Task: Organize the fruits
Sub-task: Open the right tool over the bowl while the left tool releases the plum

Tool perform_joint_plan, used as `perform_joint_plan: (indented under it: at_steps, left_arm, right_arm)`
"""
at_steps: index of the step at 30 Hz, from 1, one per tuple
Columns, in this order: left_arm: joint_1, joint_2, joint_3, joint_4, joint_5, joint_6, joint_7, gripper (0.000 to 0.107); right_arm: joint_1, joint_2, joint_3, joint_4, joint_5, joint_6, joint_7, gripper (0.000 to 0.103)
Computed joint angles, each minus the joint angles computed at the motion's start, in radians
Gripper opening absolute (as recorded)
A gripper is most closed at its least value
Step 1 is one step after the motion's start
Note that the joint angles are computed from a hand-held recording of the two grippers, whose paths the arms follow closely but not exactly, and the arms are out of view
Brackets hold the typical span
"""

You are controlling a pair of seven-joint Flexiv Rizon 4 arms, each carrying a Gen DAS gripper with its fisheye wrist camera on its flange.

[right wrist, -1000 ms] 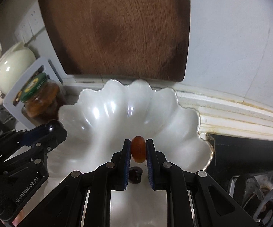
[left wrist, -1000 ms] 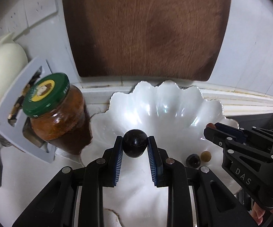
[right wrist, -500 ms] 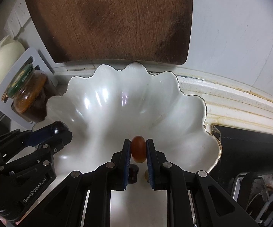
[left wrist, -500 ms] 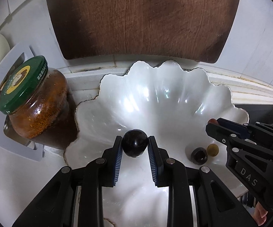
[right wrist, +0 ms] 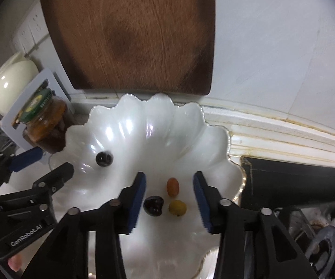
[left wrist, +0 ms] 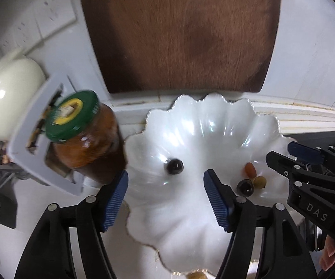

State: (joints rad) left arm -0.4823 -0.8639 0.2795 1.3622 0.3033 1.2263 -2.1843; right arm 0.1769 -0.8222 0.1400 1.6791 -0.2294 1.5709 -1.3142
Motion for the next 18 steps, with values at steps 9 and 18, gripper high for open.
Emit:
perform_joint_plan:
  at_steps: [9,18]
  left_arm:
    - [-0.138,0.099,0.161,0.108,0.145,0.079,-0.199,0.079]
    - [-0.253,0.198,0.249,0.202,0.353,0.115,-0.418,0.084]
  right_arm:
    - [0.084,0.117,-0.117,0.187,0.023,0.207,0.011,0.058]
    - [0.143,0.218,-0.170,0.341,0.084,0.360,-0.021,0.064]
